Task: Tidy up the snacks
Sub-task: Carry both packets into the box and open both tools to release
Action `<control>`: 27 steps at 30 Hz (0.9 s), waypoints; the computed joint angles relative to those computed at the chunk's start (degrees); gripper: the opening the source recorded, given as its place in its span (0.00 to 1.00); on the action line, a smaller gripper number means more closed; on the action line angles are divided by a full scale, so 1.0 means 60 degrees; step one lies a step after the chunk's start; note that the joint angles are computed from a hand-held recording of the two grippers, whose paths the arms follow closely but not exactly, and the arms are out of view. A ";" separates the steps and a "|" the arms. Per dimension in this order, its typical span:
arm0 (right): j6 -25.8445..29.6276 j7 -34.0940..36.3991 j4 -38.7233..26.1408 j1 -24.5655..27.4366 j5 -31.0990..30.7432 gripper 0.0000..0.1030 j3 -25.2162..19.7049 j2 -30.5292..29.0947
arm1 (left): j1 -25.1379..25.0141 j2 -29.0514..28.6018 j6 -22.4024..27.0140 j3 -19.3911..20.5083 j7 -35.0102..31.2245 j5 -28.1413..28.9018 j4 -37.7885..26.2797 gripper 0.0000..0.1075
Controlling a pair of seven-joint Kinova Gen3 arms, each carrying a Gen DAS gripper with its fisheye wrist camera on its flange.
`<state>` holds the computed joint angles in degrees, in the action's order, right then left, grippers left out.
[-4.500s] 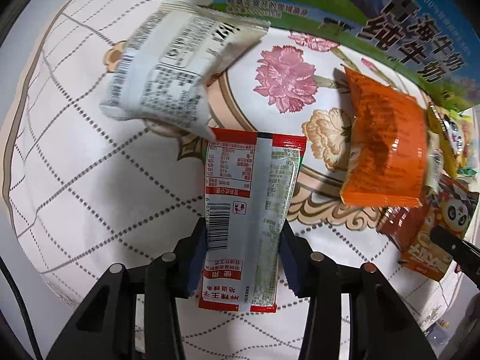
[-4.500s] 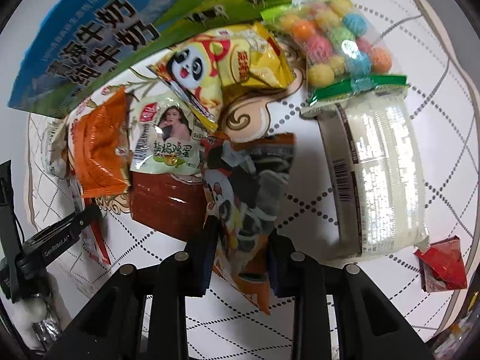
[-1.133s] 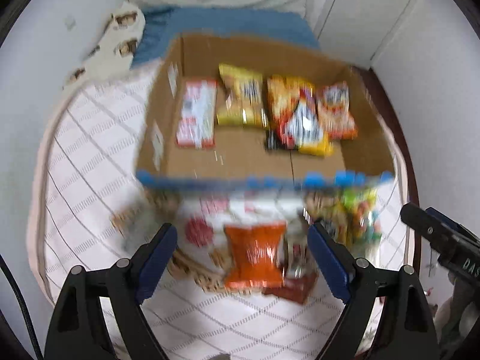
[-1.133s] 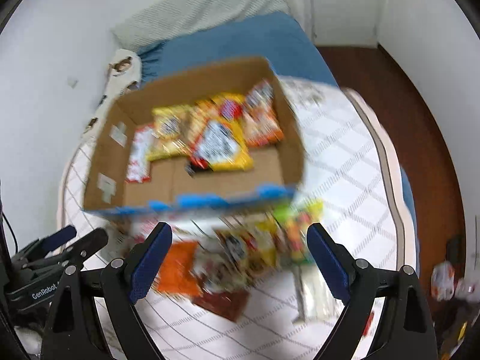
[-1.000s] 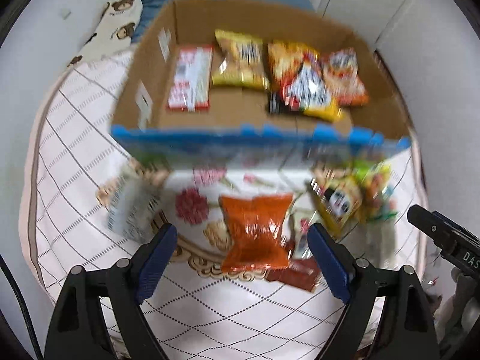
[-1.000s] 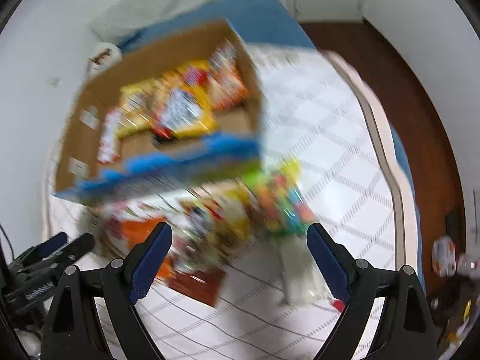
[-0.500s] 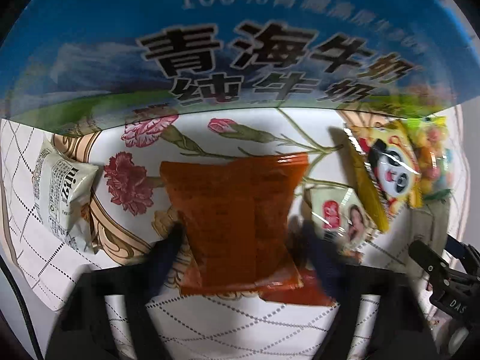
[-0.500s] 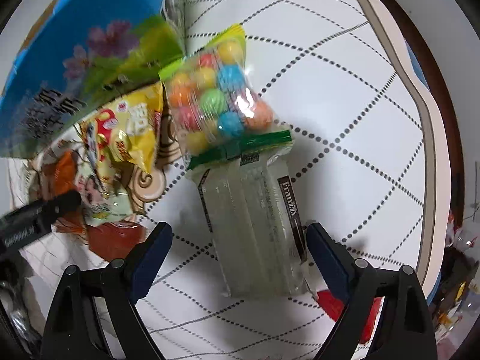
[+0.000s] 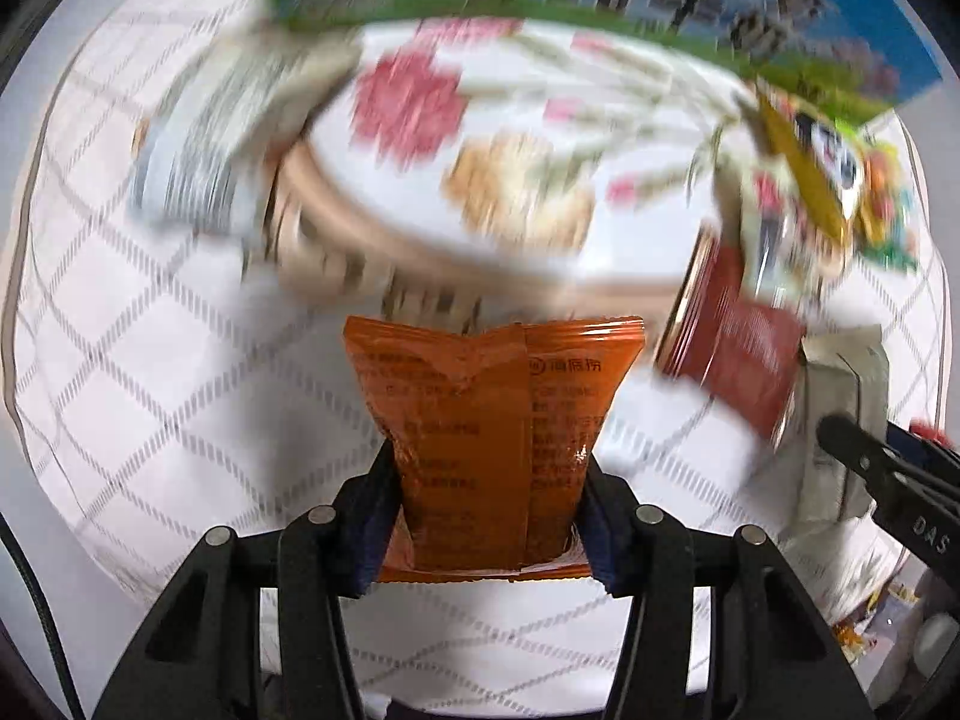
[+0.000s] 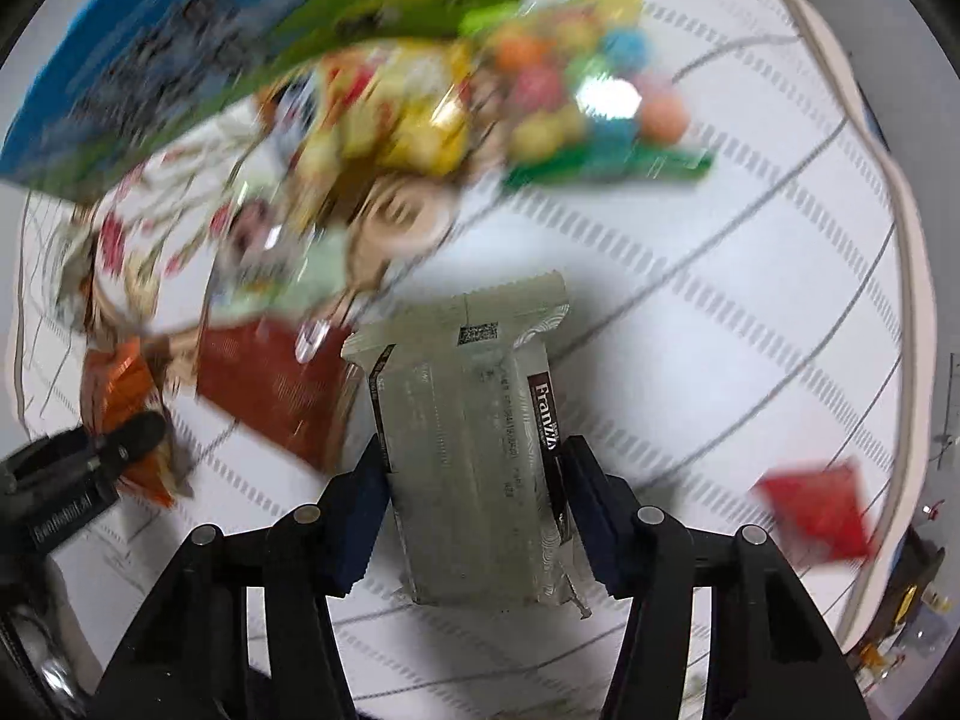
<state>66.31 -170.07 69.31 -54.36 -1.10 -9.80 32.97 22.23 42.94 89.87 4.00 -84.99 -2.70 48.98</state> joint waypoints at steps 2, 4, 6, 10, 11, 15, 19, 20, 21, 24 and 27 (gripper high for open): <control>0.0278 -0.0207 -0.0323 -0.0238 0.0047 0.57 0.0018 0.0221 | -0.0047 -0.0210 -0.0271 -0.0172 -0.0113 0.0241 0.0561 0.46; 0.0491 -0.0458 -0.0575 -0.0433 0.0060 0.58 0.0055 0.0371 | 0.0186 -0.0378 -0.0579 -0.0941 -0.0543 0.0835 0.1051 0.47; 0.0571 -0.0561 -0.0678 -0.0417 -0.0086 0.59 0.0015 0.0468 | 0.0569 -0.0446 -0.0780 -0.1825 -0.1035 0.1392 0.1324 0.49; 0.0891 -0.0474 -0.1154 -0.0474 -0.0156 0.60 0.0010 0.0832 | 0.1420 -0.0377 -0.0983 -0.3479 -0.1782 0.2328 0.1617 0.50; 0.0988 -0.0423 -0.1282 -0.0502 -0.0158 0.60 0.0010 0.0920 | 0.1597 -0.0341 -0.1002 -0.3799 -0.1890 0.2485 0.1652 0.50; 0.1363 -0.0116 -0.1865 -0.0691 -0.0102 0.60 0.0052 0.1328 | 0.1632 -0.0032 -0.0592 -0.3964 -0.1825 0.2524 0.1004 0.47; 0.0739 0.0040 -0.1307 -0.0710 -0.0066 0.55 0.0065 0.0922 | 0.1545 0.0387 0.0126 -0.3262 -0.0906 0.2300 -0.0640 0.44; 0.0494 0.0032 -0.1109 -0.0675 -0.0097 0.55 0.0051 0.0765 | 0.1357 0.0432 0.0454 -0.2857 -0.0794 0.2119 -0.1079 0.44; 0.0177 -0.0017 -0.0874 -0.0660 -0.0074 0.55 0.0061 0.0481 | 0.1216 0.0425 0.0670 -0.2434 -0.0653 0.1909 -0.1521 0.44; -0.0226 -0.0099 -0.0665 -0.0689 0.0225 0.55 0.0134 -0.0087 | 0.0747 0.0473 0.1220 -0.1112 -0.0235 0.1274 -0.2848 0.44; -0.0459 -0.0088 -0.0798 -0.0620 0.0671 0.55 0.0226 -0.0634 | 0.0306 0.0621 0.1298 0.0200 0.0240 0.0788 -0.4176 0.44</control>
